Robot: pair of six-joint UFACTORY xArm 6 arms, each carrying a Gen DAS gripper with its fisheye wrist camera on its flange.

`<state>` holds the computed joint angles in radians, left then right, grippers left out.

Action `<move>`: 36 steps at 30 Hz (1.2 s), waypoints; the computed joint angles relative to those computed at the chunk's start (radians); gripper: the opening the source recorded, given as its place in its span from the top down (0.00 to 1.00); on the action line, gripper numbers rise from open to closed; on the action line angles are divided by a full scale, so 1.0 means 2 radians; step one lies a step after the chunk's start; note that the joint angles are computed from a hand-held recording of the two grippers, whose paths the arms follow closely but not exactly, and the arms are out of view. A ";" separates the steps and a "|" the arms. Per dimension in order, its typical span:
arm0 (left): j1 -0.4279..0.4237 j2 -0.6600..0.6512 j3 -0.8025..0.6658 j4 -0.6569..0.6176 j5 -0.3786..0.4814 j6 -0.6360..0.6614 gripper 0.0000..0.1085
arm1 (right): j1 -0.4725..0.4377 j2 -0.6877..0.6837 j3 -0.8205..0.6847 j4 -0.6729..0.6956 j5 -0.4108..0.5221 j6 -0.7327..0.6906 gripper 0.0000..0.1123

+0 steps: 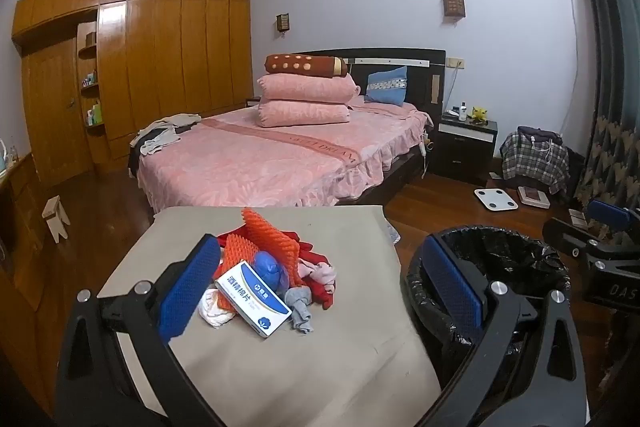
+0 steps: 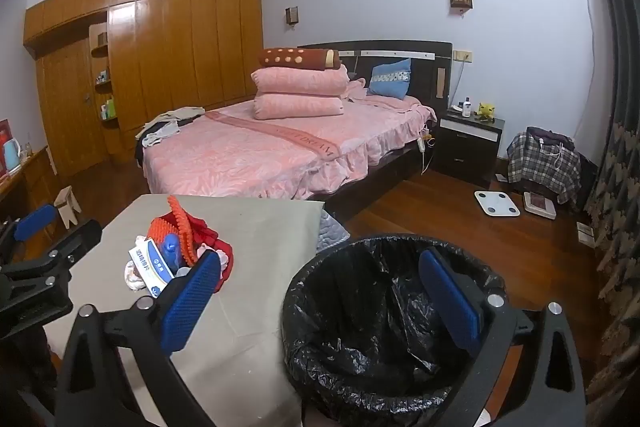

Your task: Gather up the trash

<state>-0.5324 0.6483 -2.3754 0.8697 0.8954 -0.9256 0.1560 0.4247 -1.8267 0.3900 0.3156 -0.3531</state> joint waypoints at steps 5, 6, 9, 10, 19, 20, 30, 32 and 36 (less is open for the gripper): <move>0.000 0.004 -0.006 0.000 0.003 0.000 0.10 | 0.000 0.001 -0.002 0.003 0.002 -0.001 0.14; 0.000 0.003 -0.005 -0.001 0.003 0.001 0.10 | 0.000 0.001 -0.002 0.004 0.003 -0.002 0.14; -0.001 0.002 -0.004 0.001 0.004 -0.002 0.10 | 0.000 0.002 -0.002 0.001 0.001 0.000 0.14; -0.001 0.000 -0.001 0.001 0.003 -0.003 0.10 | 0.000 0.002 -0.002 0.001 0.001 0.000 0.14; -0.001 0.000 0.000 0.002 0.003 -0.003 0.10 | 0.000 0.003 -0.003 0.001 0.000 0.000 0.14; 0.000 -0.001 0.002 0.003 0.002 -0.004 0.10 | 0.000 0.003 -0.003 0.002 0.000 0.000 0.14; -0.001 0.002 -0.003 0.001 0.004 -0.002 0.10 | 0.000 0.003 -0.005 0.000 0.002 0.001 0.14; 0.000 0.001 -0.003 0.000 0.003 -0.001 0.10 | 0.000 0.003 -0.005 0.000 0.002 0.001 0.14; -0.001 0.002 -0.004 0.000 0.004 0.000 0.10 | 0.000 0.004 -0.006 -0.002 0.003 0.003 0.14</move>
